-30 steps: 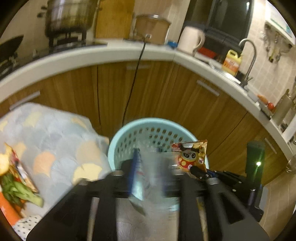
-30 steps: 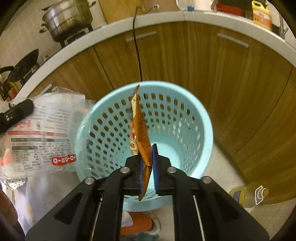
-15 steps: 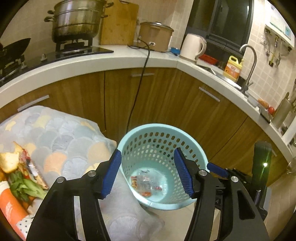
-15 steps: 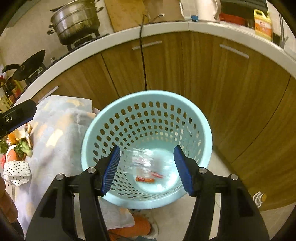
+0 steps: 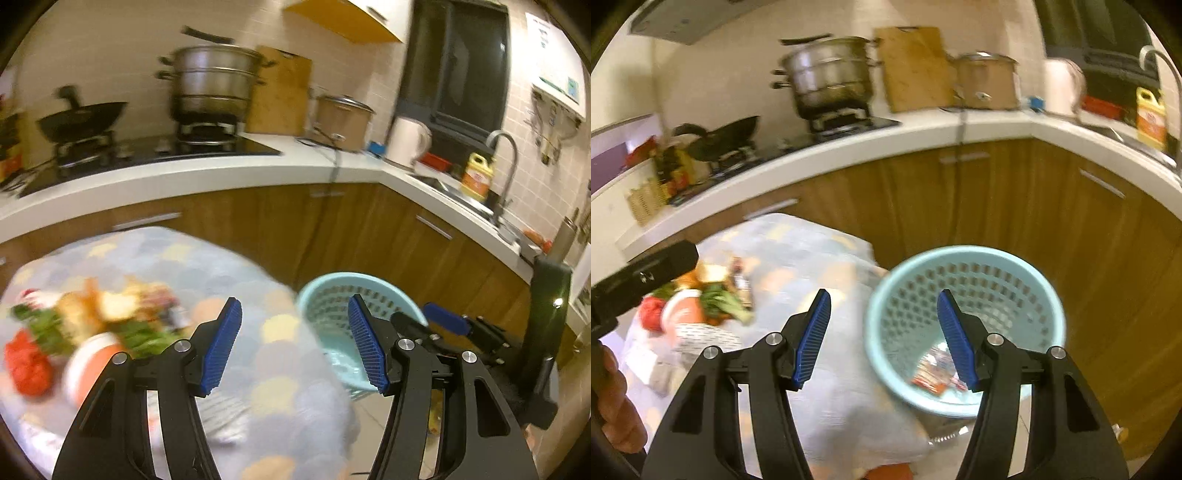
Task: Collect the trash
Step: 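Move both open tools back over the table, then grasp the white carton with the left tool while the right tool grasps the polka-dot napkin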
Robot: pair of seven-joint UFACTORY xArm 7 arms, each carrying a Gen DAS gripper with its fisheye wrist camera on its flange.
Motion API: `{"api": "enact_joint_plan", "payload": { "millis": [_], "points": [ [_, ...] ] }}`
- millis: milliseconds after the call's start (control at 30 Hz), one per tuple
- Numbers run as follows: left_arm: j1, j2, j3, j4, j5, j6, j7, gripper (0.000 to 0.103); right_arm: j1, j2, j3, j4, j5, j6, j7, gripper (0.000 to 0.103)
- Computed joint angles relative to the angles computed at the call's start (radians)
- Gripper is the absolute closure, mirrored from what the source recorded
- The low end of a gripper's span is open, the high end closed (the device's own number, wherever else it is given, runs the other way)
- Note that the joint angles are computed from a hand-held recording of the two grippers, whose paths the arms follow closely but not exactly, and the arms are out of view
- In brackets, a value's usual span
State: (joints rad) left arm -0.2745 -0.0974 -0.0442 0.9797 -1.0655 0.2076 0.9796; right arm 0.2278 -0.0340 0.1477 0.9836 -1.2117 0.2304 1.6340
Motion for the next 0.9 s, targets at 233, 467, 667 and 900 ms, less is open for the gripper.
{"api": "enact_joint_plan", "payload": {
  "millis": [233, 467, 667, 900],
  "points": [
    [0.080, -0.087, 0.103, -0.103, 0.078, 0.005, -0.096, 0.045, 0.087, 0.090, 0.020, 0.091, 0.060, -0.039, -0.120, 0.047],
    [0.178, -0.102, 0.155, -0.159, 0.243, 0.017, -0.258, 0.046, 0.200, 0.188, 0.014, 0.155, 0.170, -0.060, -0.346, 0.047],
    [0.217, -0.139, 0.190, -0.246, 0.353, -0.003, -0.335, 0.045, 0.285, 0.260, -0.017, 0.223, 0.231, -0.031, -0.462, 0.047],
    [0.195, -0.218, 0.203, -0.352, 0.448, -0.028, -0.369, 0.037, 0.372, 0.319, -0.083, 0.285, 0.267, 0.017, -0.536, 0.047]
  ]
}}
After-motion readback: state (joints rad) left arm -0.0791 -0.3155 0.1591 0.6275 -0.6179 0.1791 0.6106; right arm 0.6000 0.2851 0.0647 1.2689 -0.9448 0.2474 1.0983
